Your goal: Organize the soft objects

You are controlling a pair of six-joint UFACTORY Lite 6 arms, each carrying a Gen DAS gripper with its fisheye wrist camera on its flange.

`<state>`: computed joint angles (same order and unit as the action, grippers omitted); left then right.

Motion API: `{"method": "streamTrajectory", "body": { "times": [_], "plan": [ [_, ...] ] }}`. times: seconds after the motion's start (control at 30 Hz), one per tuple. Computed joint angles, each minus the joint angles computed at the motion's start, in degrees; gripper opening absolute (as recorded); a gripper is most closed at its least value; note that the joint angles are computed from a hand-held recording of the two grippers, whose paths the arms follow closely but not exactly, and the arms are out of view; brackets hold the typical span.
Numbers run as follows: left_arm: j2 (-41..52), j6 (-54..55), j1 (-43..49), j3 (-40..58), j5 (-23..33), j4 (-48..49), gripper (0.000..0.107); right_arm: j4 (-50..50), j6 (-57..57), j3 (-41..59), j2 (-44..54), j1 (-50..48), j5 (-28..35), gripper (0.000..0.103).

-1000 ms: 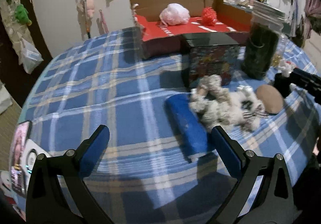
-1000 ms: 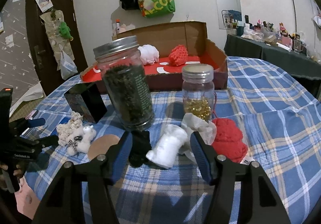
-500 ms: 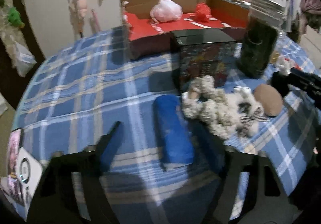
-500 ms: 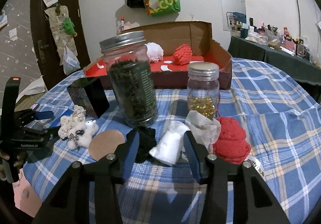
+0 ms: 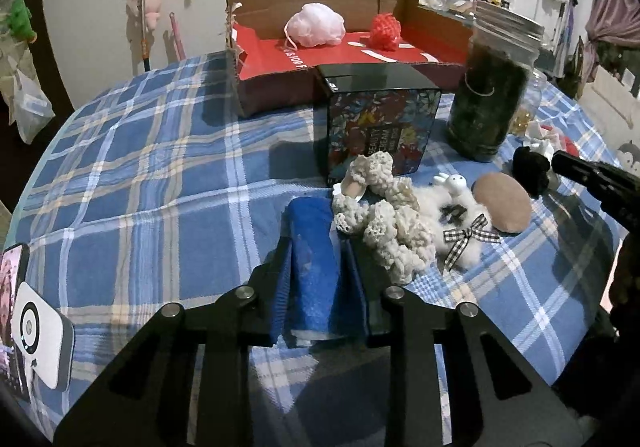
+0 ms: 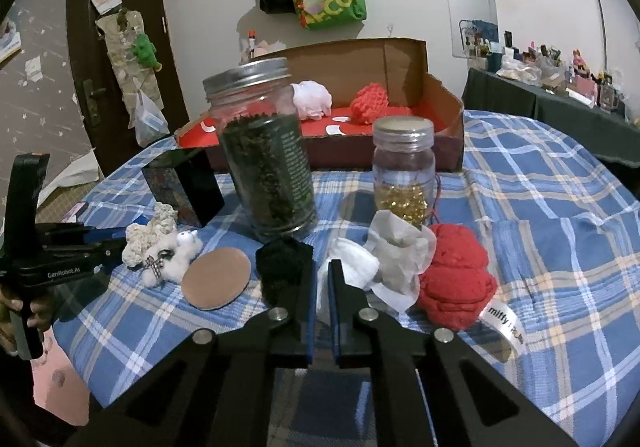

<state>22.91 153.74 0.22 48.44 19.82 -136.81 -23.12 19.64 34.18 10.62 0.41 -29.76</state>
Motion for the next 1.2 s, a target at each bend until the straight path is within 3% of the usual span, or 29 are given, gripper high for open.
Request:
{"method": "streamTrajectory", "body": {
  "times": [0.03, 0.1, 0.17, 0.2, 0.43, 0.5, 0.53, 0.63, 0.9, 0.93, 1.0, 1.03, 1.2],
  "plan": [
    [-0.2, 1.7, -0.2, -0.4, 0.1, -1.8, 0.025, 0.8, -0.9, 0.0, -0.1, 0.2, 0.3, 0.007],
    [-0.4, 4.8, -0.6, -0.9, 0.3, -4.9, 0.026, 1.1, -1.4, -0.3, -0.3, 0.6, 0.5, 0.017],
    [-0.2, 5.7, -0.7, -0.8, 0.1, -5.7, 0.026, 0.8, -1.2, -0.2, 0.1, 0.6, 0.8, 0.044],
    [-0.2, 5.6, -0.8, -0.8, 0.0, -5.7, 0.026, 2.4, -2.8, -0.5, 0.0, 0.8, 0.5, 0.047],
    [-0.1, 4.6, -0.6, -0.5, -0.3, -4.5, 0.029, 5.7, -5.9, 1.0, 2.0, 1.3, 1.6, 0.047],
    [-0.1, 5.7, -0.5, -0.6, -0.4, -5.6, 0.044, 6.5, -6.7, 1.0, 2.3, 1.4, 1.5, 0.048],
    [-0.3, 7.3, -0.5, -0.9, -0.3, -7.4, 0.063, 7.1, -7.3, 0.9, 2.1, 1.5, 1.5, 0.049],
    [-1.1, 12.1, -0.5, -2.2, 1.1, -11.6, 0.067, 10.4, -10.8, 0.5, 1.7, 2.2, 1.2, 0.053],
    [0.4, 10.0, -0.5, -0.3, -0.4, -9.8, 0.066, 13.6, -14.3, 1.2, 2.6, 3.2, 1.6, 0.053],
    [0.7, 9.0, -0.5, 0.0, -0.3, -8.5, 0.059, 14.3, -15.1, 1.3, 2.8, 3.4, 1.6, 0.051],
    [1.0, 4.5, -0.3, 0.1, 0.8, -3.0, 0.043, 14.3, -15.4, 1.7, 3.5, 3.4, 1.5, 0.035],
    [0.7, 4.4, -0.5, -0.4, 1.2, -2.4, 0.033, 13.4, -15.0, 2.1, 4.1, 3.3, 1.8, 0.023],
    [-1.7, 6.2, -0.9, -2.7, 1.2, -5.2, 0.024, 8.4, -11.4, 1.4, 4.1, 2.0, 0.7, 0.015]
  ]
}}
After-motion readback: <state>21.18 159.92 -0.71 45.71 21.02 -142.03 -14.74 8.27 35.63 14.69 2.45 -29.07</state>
